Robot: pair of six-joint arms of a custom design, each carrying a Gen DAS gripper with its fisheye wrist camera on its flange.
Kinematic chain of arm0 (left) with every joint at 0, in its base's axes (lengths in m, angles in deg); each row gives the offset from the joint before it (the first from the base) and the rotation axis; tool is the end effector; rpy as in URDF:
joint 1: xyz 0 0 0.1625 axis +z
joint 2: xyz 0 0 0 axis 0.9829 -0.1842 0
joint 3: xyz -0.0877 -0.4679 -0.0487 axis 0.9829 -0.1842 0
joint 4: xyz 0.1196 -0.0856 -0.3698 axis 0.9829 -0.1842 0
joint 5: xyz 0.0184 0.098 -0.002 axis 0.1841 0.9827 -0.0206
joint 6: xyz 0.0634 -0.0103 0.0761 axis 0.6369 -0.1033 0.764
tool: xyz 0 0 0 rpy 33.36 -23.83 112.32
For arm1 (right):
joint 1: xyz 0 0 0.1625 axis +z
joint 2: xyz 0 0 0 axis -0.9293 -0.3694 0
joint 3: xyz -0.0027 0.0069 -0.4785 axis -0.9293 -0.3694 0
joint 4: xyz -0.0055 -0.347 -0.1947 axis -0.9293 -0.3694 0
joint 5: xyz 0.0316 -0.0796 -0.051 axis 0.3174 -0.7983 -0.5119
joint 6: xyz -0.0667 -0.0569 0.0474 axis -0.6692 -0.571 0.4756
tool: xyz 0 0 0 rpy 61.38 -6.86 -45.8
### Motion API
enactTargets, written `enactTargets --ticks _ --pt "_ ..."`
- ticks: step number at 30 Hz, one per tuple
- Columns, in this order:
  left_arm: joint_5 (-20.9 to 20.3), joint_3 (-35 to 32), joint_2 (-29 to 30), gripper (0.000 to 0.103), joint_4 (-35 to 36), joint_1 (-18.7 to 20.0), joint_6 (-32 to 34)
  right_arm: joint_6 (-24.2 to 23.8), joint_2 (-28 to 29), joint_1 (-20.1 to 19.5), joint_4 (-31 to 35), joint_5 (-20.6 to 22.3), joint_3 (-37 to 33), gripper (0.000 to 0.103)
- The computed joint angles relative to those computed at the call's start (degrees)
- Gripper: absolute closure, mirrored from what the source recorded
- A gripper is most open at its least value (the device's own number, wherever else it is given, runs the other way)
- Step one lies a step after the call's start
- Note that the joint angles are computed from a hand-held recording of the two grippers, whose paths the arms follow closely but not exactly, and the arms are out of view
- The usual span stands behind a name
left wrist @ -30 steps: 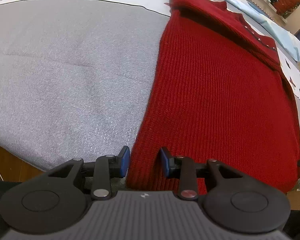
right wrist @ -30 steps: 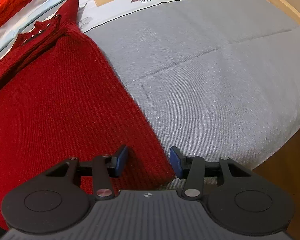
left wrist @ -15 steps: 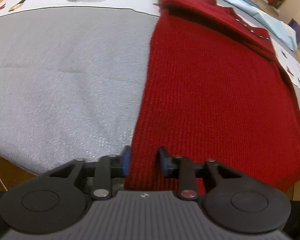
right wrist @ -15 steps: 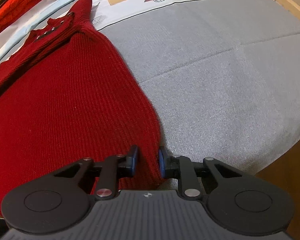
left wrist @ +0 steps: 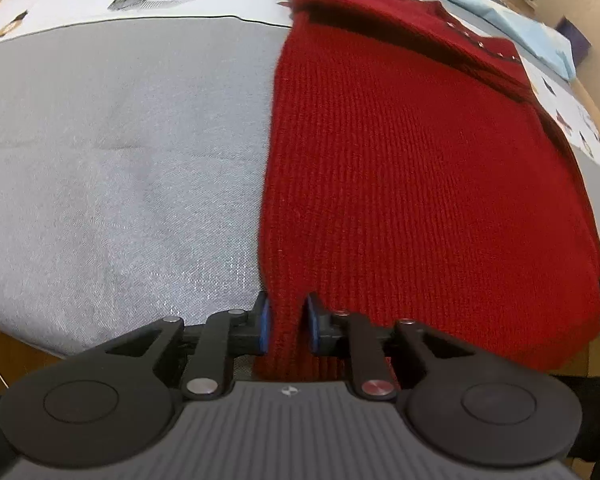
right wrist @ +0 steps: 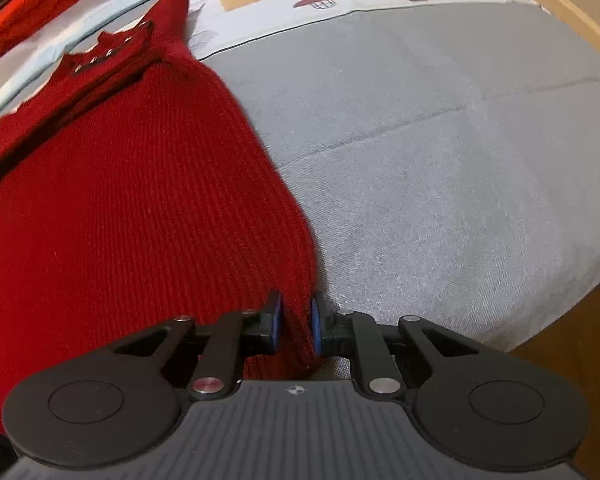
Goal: Fold small clothes
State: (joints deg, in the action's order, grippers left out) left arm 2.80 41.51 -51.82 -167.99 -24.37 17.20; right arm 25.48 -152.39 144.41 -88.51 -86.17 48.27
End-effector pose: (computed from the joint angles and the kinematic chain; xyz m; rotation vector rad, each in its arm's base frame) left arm -0.1556 -0.5733 0.0800 0.0642 2.4601 -0.5266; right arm -0.0663 -0.6162 0.3323 -0.1001 -2.3533 0.7017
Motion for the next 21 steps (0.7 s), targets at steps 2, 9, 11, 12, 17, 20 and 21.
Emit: enactTargets --ticks 2,9,11,12,17,20,21 --pt "-0.21 -0.21 -0.16 0.087 0.33 0.14 -0.85 0.41 -0.17 0.02 -0.33 0.51 0.05 0.090" --pt "-0.20 1.64 -2.43 0.094 -4.57 -1.99 3.04 -1.26 -2.44 0.66 -5.64 5.51 2.66 0.093" --pt "-1.48 1.92 -4.22 0.095 -5.65 -2.88 5.06 -1.58 -4.03 1.11 -5.72 7.85 3.60 0.094" --pt "-1.73 1.87 -5.06 0.095 -5.59 -3.43 5.89 -1.23 -5.26 1.07 -5.31 9.76 4.01 0.094" --pt "-2.68 4.01 -11.39 0.098 -7.15 -7.71 10.47 2.65 -12.52 0.98 -2.07 20.88 6.48 0.095" --pt "-3.71 6.38 -16.27 0.098 -8.06 -10.51 11.20 2.66 -16.97 0.98 0.07 25.85 8.44 0.095" --pt "-5.00 7.15 -18.05 0.098 -8.55 -10.93 10.74 2.32 -18.79 1.01 0.18 26.87 9.58 0.095"
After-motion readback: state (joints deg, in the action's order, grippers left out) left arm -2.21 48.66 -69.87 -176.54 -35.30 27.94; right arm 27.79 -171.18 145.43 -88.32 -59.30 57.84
